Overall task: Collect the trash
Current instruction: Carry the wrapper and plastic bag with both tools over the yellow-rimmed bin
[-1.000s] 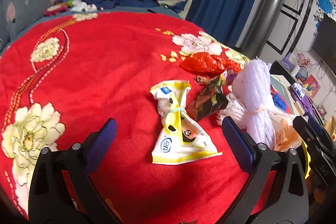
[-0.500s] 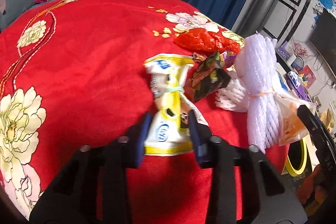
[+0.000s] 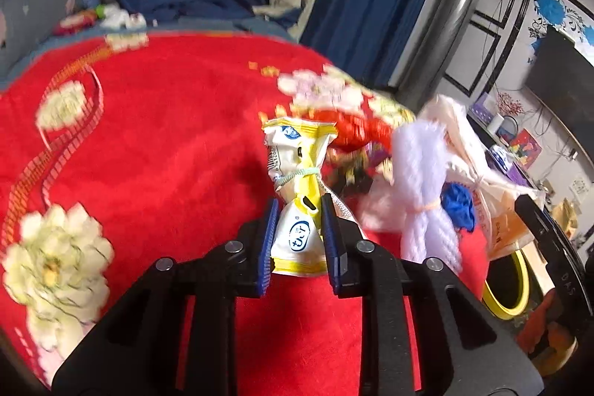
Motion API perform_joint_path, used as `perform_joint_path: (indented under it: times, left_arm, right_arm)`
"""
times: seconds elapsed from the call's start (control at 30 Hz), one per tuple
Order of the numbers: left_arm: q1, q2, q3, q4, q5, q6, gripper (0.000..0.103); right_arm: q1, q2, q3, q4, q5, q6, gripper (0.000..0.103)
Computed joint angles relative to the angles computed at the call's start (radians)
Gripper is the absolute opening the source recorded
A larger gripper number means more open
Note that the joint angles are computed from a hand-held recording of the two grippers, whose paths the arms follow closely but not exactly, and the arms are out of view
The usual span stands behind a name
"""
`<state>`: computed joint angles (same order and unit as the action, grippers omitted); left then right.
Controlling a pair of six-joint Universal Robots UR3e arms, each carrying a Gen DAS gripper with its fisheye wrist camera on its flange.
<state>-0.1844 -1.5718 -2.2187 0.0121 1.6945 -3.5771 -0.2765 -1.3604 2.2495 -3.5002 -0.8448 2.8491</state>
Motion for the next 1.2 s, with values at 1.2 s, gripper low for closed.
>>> perform_joint_path:
  times: [1.2]
  left_arm:
    - [-0.339,-0.458,0.759,-0.132,0.046,0.139,0.016]
  right_arm:
    - [-0.457,-0.212,0.122,0.022,0.206,0.108,0.035]
